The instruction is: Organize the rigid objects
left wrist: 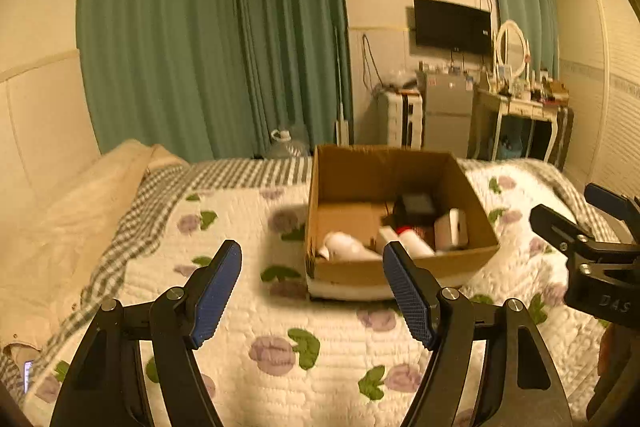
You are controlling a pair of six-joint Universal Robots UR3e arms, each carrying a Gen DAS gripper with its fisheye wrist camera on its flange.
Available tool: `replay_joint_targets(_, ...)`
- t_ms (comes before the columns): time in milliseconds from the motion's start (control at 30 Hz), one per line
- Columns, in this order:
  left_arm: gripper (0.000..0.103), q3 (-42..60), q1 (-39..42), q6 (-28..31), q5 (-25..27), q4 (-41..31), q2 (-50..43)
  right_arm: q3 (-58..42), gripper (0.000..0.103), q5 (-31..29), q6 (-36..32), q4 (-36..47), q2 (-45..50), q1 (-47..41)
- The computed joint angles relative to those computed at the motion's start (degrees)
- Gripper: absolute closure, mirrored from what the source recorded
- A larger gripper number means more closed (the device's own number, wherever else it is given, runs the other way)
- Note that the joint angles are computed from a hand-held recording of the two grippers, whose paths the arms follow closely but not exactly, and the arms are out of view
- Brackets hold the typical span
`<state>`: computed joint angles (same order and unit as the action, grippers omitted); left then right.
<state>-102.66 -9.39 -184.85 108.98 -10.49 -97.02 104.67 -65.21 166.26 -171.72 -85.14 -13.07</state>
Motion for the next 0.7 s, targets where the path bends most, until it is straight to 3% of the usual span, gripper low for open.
replay_joint_targets(267,0.027,-0.4,0.1,-0.7,-1.2,-0.6,0.5,0.8,0.000,-3.2,-1.0,-0.3,1.7,1.7)
replay_joint_targets(700,0.027,-1.6,1.1,-0.2,-2.7,-0.3,2.0,1.0,0.000,-2.8,-0.7,-0.5,0.4,1.3)
